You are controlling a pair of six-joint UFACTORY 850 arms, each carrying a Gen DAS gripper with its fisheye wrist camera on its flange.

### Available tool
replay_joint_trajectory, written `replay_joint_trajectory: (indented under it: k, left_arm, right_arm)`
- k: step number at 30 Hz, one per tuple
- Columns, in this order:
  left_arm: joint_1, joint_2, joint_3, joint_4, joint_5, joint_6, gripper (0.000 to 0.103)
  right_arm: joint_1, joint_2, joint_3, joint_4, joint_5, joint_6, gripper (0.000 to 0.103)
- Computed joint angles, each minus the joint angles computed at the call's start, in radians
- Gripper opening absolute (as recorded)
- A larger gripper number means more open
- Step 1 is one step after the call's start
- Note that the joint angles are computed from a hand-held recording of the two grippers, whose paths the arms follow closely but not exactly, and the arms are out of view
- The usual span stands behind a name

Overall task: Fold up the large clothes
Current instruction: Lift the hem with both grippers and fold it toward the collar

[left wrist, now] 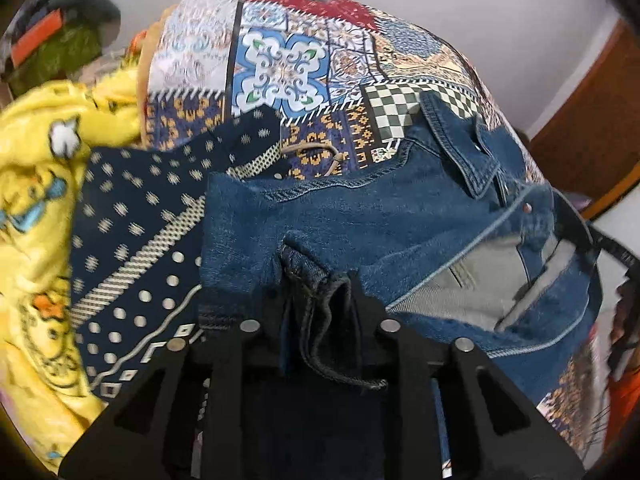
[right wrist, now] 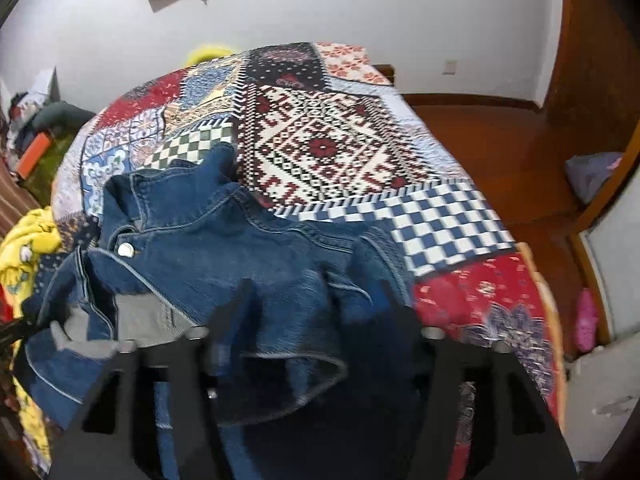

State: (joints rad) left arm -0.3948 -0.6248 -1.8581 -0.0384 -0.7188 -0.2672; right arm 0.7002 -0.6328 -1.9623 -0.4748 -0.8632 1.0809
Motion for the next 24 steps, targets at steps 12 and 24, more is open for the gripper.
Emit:
replay_joint_trajectory:
  k: [12, 24]
  left_arm:
    - [-0.08, 0.229, 0.18, 0.259, 0.11, -0.143, 0.085]
    - [-0.174, 0.195, 0.243, 0.196, 0.089, -0.071, 0.087]
  right_arm:
    - [0.097, 0.168, 0.144, -0.123, 0.03, -0.024, 0.075]
    - [0.13, 0.129, 0.174, 0.04, 0.058, -0.157, 0.078]
